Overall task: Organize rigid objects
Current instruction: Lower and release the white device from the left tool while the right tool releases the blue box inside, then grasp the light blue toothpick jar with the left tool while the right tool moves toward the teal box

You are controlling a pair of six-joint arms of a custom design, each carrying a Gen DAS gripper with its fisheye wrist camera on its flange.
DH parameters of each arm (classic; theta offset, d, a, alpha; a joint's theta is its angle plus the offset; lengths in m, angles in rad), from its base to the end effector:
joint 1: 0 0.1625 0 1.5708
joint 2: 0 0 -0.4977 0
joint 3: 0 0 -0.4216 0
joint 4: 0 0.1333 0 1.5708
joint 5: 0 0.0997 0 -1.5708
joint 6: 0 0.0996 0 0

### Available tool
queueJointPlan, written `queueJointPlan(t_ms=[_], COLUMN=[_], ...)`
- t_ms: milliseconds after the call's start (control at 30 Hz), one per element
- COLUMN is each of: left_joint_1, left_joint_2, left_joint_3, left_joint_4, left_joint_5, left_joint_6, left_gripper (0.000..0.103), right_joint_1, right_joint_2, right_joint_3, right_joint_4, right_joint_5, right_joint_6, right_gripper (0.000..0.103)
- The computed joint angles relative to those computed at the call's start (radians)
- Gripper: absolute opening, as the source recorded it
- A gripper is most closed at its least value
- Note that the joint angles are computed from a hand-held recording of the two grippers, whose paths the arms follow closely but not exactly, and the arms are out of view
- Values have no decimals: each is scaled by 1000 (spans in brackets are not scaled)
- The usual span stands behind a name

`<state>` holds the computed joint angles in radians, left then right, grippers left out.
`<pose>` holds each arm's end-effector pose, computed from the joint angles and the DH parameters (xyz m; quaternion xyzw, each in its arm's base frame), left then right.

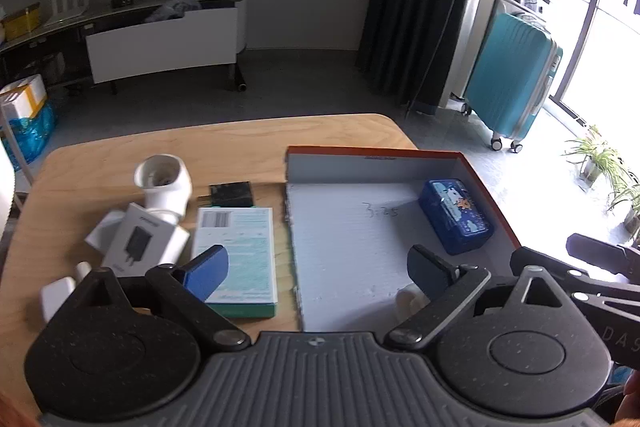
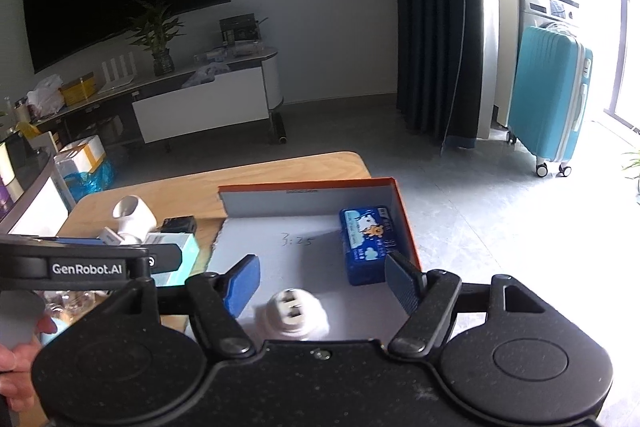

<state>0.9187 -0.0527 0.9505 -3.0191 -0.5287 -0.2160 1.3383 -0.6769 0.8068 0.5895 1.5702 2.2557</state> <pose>-0.3543 -0.8254 -0.1316 0.0485 0.8442 -0.4153 0.3355 -0.0581 -0.8240 0.2790 0.2924 -0.8625 0.3502 0.2188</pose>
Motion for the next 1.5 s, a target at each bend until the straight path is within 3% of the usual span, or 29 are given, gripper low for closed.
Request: queueJointPlan(t_ms=[433,1500], left_joint_1=[-11,-18], left_joint_2=[-78,-174], left_joint_3=[180,406], left_joint_4=[-65,-157], left_joint_5=[46,113], left_joint_6=[-82,-213], left_gripper=[100,101], right_joint_1=[12,57], right_joint_2=[-37,-9], right_joint_3=[105,164], right_joint_4=[-24,21], right_joint_5=[11,9], right_joint_6=[-41,-116], right_gripper=[85,87])
